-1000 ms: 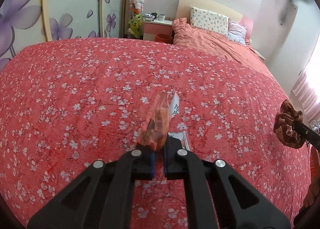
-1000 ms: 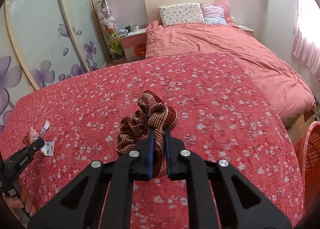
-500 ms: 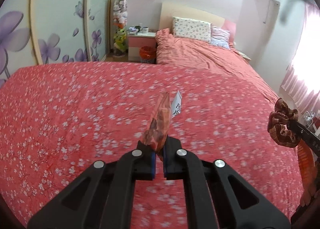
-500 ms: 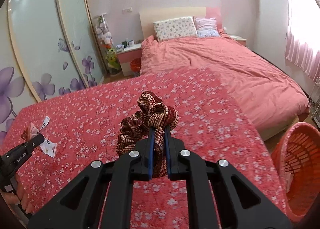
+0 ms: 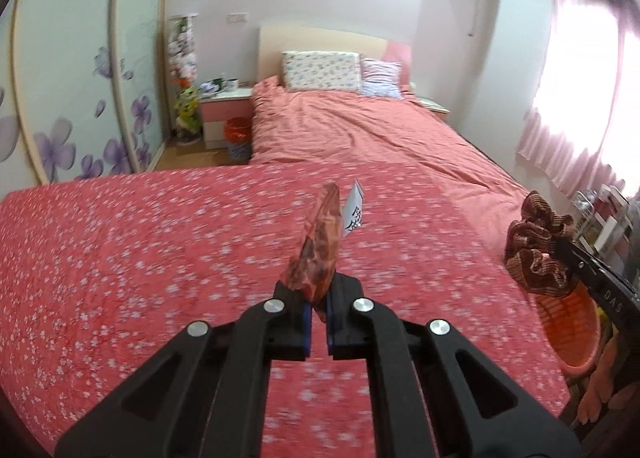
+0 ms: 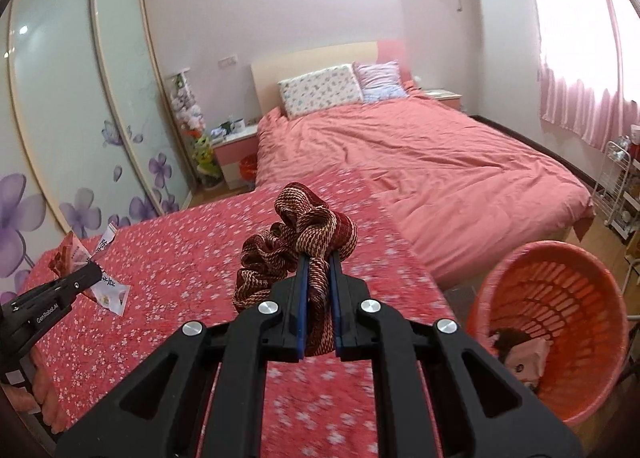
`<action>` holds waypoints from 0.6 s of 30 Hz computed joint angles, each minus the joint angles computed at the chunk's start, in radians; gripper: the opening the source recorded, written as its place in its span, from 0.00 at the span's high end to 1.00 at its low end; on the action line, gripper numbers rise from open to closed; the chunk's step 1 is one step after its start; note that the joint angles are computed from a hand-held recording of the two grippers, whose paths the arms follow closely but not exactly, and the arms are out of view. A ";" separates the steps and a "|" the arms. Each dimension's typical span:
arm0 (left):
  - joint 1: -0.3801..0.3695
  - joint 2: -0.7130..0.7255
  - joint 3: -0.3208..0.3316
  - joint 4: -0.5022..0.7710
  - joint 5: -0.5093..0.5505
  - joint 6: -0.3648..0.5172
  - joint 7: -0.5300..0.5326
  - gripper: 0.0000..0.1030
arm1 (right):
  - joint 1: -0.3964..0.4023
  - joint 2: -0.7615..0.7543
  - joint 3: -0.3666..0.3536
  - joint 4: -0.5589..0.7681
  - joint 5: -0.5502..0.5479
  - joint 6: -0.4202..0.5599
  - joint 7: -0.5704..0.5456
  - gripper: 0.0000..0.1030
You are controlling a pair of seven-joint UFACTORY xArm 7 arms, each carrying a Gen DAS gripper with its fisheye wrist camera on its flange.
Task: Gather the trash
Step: 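Carry wrapper and scrunchie over the orange basket and open both tools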
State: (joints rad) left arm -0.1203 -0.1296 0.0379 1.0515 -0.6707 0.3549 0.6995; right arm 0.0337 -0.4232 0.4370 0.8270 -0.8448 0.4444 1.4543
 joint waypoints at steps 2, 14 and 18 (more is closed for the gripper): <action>-0.021 -0.025 -0.016 -0.014 -0.006 0.003 0.002 0.94 | 0.004 -0.043 -0.014 -0.032 0.014 -0.002 -0.001 0.91; -0.193 -0.105 -0.053 -0.059 -0.089 0.033 0.045 0.94 | -0.069 -0.364 -0.032 -0.250 0.176 0.006 -0.077 0.91; -0.255 -0.114 -0.074 -0.064 -0.114 0.042 0.058 0.94 | -0.103 -0.451 -0.017 -0.299 0.221 0.035 -0.110 0.91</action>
